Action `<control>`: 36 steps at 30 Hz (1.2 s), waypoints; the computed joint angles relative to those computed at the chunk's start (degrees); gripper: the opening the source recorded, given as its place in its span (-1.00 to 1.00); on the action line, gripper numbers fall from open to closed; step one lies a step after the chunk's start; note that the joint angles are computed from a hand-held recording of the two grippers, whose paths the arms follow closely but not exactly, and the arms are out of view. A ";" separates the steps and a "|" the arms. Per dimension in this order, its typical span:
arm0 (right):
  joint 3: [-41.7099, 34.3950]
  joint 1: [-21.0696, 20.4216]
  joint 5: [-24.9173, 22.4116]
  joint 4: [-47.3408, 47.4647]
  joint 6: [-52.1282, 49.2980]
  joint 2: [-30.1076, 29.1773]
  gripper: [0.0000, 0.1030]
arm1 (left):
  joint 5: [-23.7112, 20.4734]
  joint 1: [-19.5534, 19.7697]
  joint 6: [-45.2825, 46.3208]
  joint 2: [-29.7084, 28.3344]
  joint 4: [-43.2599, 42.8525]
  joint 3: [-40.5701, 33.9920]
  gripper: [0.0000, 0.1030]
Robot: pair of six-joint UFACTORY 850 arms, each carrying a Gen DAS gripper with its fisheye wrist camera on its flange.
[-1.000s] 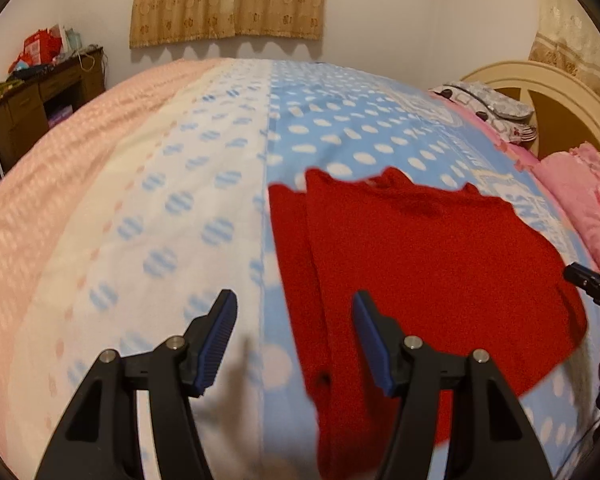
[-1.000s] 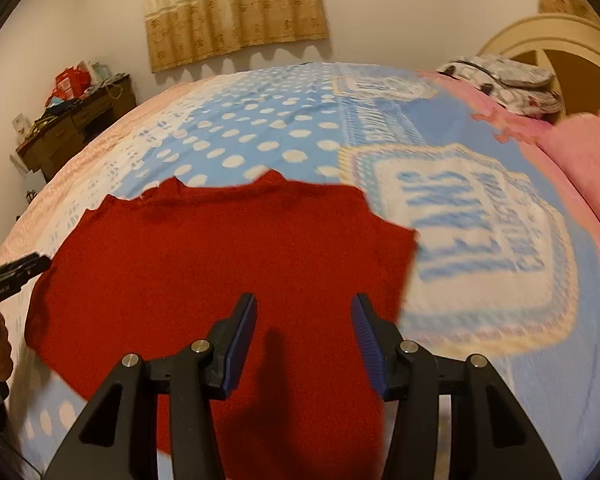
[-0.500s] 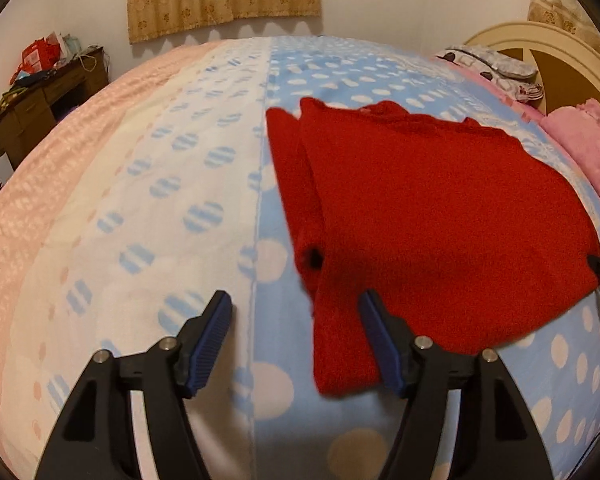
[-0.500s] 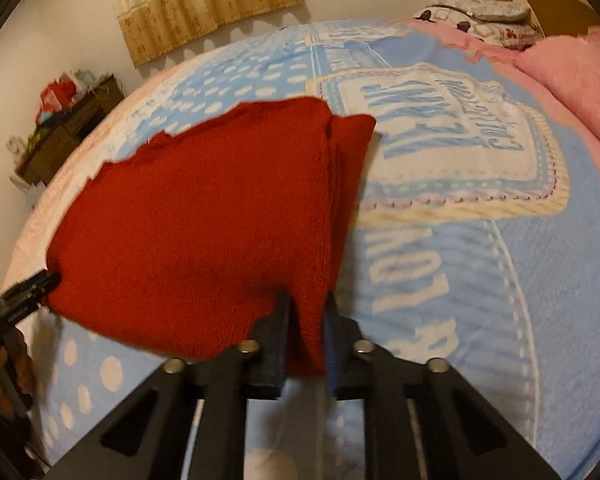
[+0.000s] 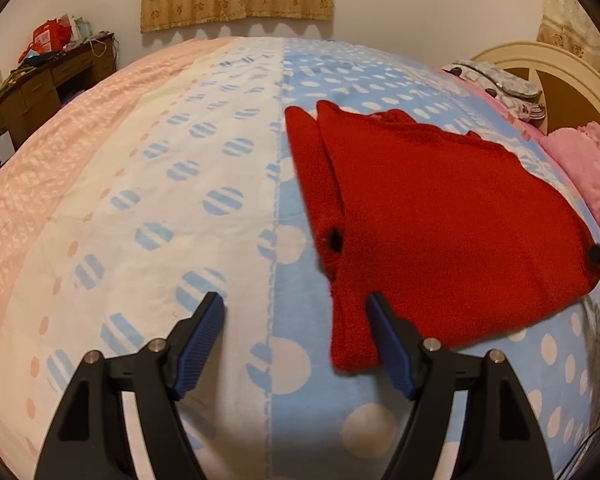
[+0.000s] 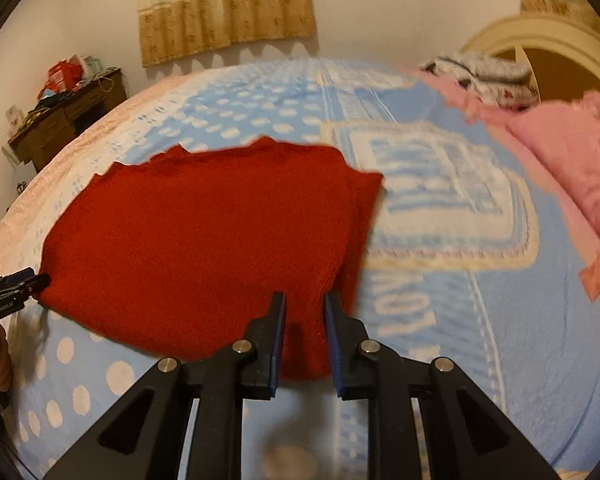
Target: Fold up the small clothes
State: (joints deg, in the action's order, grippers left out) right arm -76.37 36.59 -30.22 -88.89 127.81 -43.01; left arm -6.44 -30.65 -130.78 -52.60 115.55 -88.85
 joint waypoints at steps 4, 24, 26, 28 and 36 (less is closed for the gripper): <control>-3.26 -0.38 1.87 1.06 -2.92 -2.40 -0.50 | -0.08 0.00 3.16 -0.14 -3.04 -0.02 0.56; 4.30 0.60 1.08 -1.53 6.06 -0.52 -0.48 | -0.64 0.01 4.56 -0.43 -3.89 0.09 0.86; 5.07 0.79 0.89 -1.59 6.68 -0.06 -0.47 | -0.56 0.02 4.16 -0.38 -3.52 0.16 0.87; 5.85 0.95 0.56 -0.51 6.39 0.31 -0.29 | -0.58 -0.04 3.34 -0.25 -2.72 0.35 0.87; 8.85 1.49 0.02 0.83 7.58 1.78 -0.27 | -0.33 0.00 2.30 -0.10 -1.54 0.65 0.92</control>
State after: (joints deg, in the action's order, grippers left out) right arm -67.52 38.09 -30.20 -88.06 135.39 -41.23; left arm -6.77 -30.66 -128.47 -52.70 114.01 -88.20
